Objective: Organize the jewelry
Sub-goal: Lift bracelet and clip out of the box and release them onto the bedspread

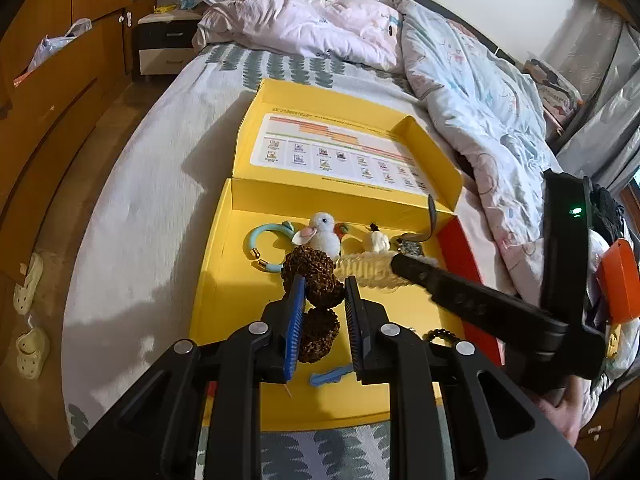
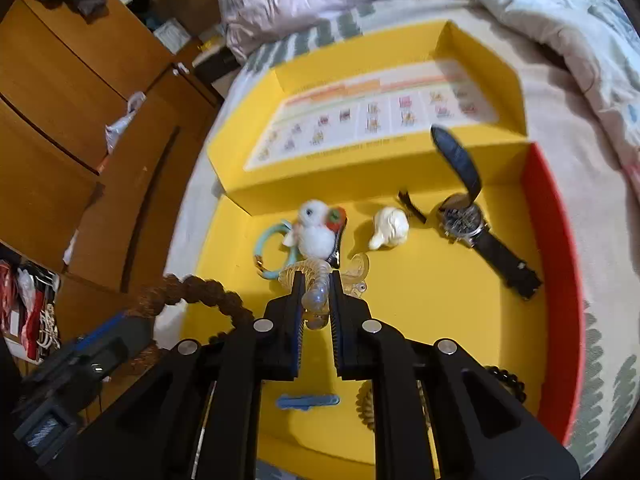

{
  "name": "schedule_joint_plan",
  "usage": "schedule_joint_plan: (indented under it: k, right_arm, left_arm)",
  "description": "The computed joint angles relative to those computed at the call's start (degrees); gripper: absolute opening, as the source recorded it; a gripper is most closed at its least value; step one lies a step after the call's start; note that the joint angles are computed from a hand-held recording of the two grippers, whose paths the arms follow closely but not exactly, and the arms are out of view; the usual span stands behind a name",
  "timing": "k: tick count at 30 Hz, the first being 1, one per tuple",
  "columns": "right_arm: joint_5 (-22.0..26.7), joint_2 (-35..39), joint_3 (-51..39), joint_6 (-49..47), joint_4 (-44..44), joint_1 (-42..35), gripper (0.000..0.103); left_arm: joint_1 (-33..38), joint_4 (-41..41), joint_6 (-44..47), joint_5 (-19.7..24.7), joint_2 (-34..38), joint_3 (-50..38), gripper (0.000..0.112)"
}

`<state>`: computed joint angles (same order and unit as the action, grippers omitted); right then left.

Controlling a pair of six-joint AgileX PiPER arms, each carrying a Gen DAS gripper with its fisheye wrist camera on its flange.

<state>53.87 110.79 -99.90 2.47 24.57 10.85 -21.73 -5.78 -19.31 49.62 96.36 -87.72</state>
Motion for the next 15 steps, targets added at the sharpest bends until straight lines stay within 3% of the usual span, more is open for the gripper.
schedule_joint_plan:
  k: [8,15]
  right_arm:
    - [1.22,-10.65,5.27,-2.10,2.31,-3.32,0.013]
    - [3.30,-24.82,18.91,-8.76,8.94,-12.18,0.013]
  left_arm:
    - [-1.08,1.49,-1.69,1.93,-5.79,1.23,0.020]
    - [-3.96,3.92,-4.58,3.85,-14.83,6.98,0.020]
